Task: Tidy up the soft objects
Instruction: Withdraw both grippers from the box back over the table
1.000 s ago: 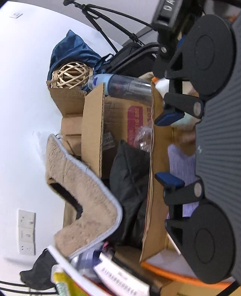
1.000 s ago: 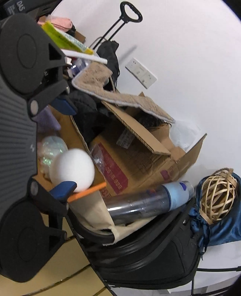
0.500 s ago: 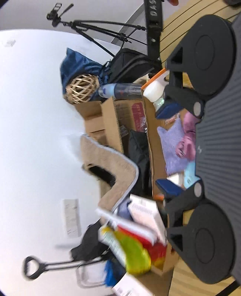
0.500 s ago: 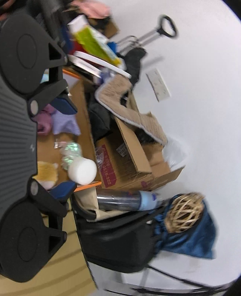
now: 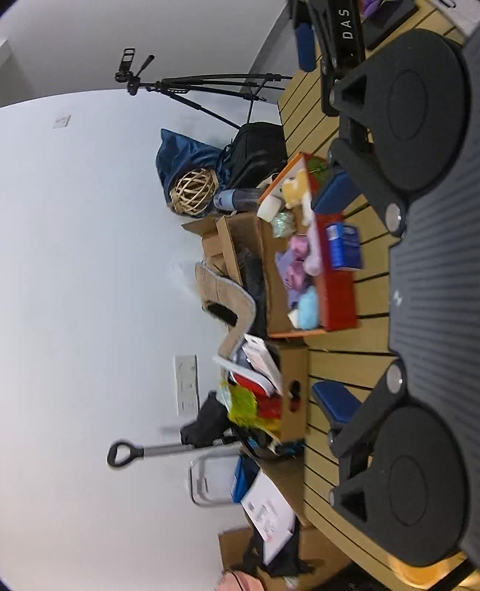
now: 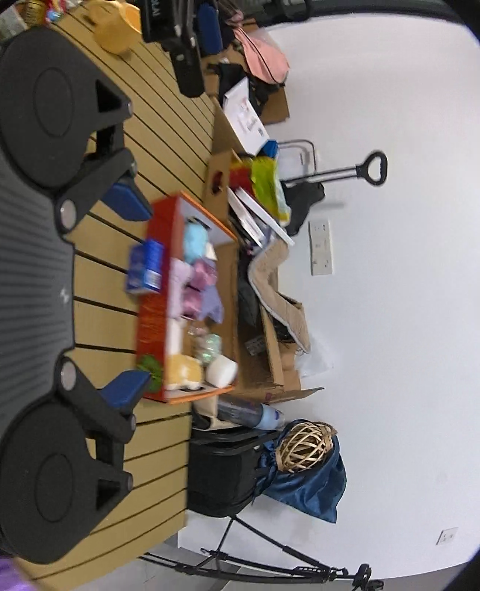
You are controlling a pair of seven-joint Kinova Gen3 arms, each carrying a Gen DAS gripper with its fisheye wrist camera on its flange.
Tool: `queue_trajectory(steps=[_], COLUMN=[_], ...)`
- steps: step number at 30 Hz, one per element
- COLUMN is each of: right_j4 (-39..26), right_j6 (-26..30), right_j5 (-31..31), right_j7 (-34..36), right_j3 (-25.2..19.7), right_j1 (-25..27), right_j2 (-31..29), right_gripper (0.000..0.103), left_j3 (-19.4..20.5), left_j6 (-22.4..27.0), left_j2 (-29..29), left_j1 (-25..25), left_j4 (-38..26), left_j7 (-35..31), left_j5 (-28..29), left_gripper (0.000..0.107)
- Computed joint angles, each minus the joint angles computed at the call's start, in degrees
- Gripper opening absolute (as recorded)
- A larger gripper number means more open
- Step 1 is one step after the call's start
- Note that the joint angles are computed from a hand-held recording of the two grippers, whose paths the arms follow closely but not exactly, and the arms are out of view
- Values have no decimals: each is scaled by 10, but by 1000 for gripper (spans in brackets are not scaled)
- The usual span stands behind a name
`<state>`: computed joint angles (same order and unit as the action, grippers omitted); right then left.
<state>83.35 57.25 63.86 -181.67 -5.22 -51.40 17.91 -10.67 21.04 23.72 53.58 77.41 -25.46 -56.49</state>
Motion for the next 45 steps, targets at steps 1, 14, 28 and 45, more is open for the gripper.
queue_trajectory(steps=[1, 14, 28, 45], right_j4=[17, 99, 104, 92], right_j6=[4, 210, 210, 55], right_j5=[-1, 31, 30, 53], right_j7=[-23, -261, -286, -215], right_j3=[12, -87, -86, -35], right_j1=[-27, -168, -179, -59], right_j2=[-8, 5, 8, 26], right_gripper=[88, 88, 88, 88], left_j3=[-21, -34, 78, 141], left_j6=[9, 140, 129, 66], left_j2=[-16, -140, -134, -13], left_j1=[27, 172, 67, -79], left_j4=[27, 257, 249, 87], left_j7=[23, 312, 293, 113], left_j5=[-11, -214, -209, -76], left_gripper=[101, 101, 101, 101])
